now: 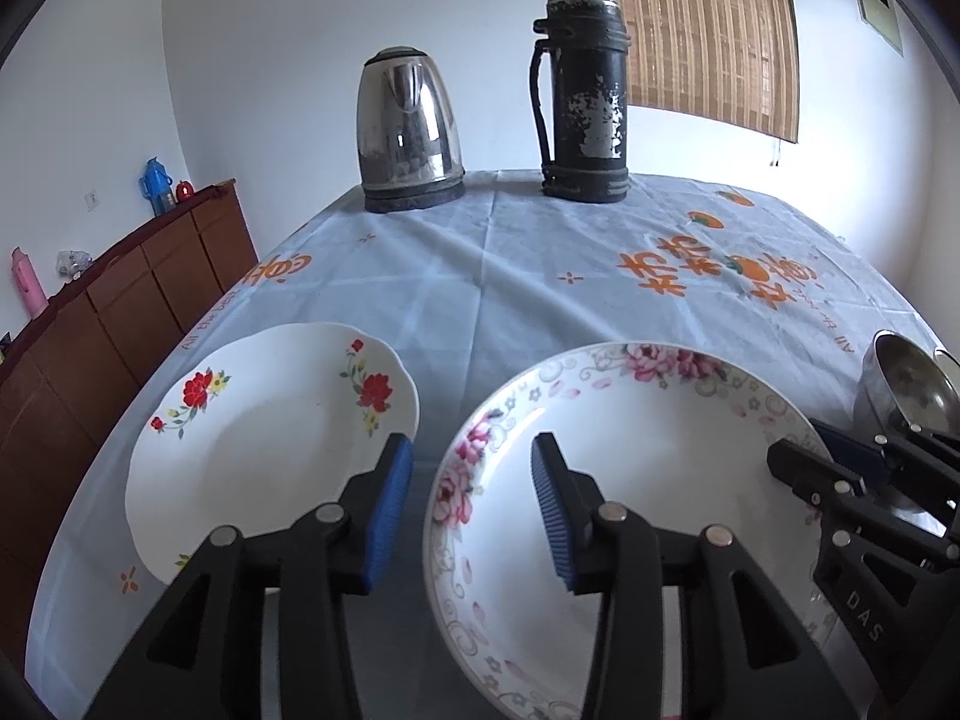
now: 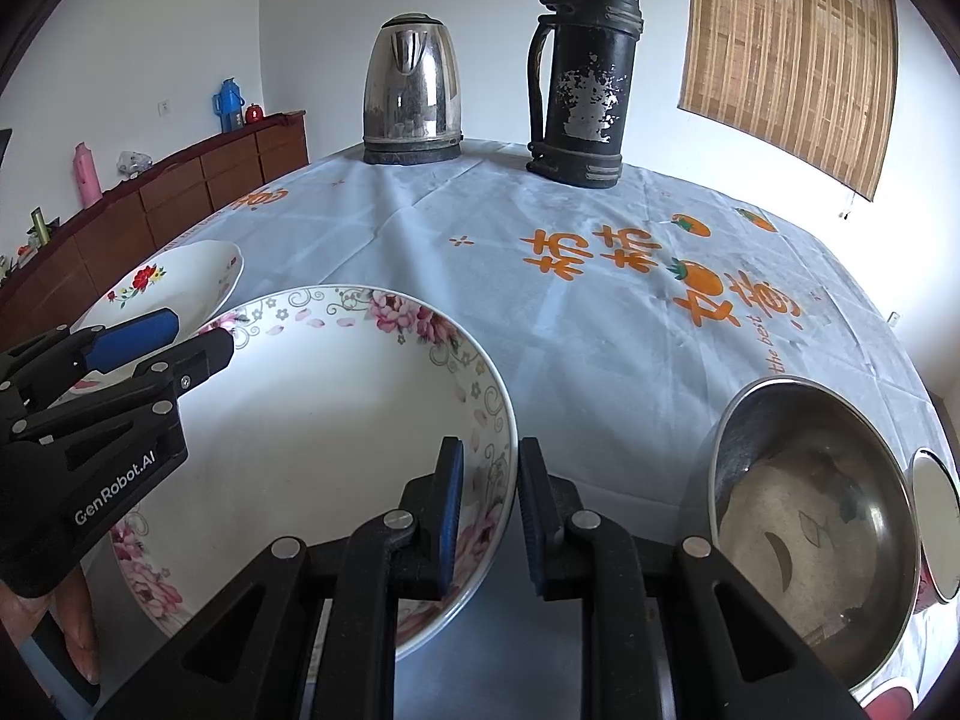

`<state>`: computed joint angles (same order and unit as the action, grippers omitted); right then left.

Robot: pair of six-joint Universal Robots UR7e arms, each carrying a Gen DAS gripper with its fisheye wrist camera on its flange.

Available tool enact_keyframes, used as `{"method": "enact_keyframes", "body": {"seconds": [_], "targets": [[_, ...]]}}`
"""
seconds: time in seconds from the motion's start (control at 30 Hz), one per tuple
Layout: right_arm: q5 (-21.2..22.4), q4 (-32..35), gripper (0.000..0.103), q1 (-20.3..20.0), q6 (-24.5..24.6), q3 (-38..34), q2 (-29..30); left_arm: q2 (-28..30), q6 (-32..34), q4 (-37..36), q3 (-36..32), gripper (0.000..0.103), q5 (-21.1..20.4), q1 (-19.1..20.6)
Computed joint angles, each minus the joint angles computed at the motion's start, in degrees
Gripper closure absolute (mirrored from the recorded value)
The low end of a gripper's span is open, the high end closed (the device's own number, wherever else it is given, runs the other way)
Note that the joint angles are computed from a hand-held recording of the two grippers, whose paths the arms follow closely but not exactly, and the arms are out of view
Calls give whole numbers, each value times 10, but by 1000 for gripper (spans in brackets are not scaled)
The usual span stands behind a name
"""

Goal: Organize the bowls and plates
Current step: 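Open both tools and release the pink-floral plate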

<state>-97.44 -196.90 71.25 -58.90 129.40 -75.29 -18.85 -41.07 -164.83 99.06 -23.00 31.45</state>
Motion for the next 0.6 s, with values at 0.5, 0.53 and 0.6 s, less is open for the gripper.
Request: {"method": "enact_keyframes", "body": {"seconds": [0.5,0.53,0.6], "targets": [[53,-9,44,-8,-19,24,-15,-5,-18,-26,20,33,38,-7],[53,-10,44,-7,-20,25,-15,-4,-15,-36,21,33,42,-8],[59,-11,44,-9,-22,28,-17,-2,-12,-54,24,33,52,-11]]}}
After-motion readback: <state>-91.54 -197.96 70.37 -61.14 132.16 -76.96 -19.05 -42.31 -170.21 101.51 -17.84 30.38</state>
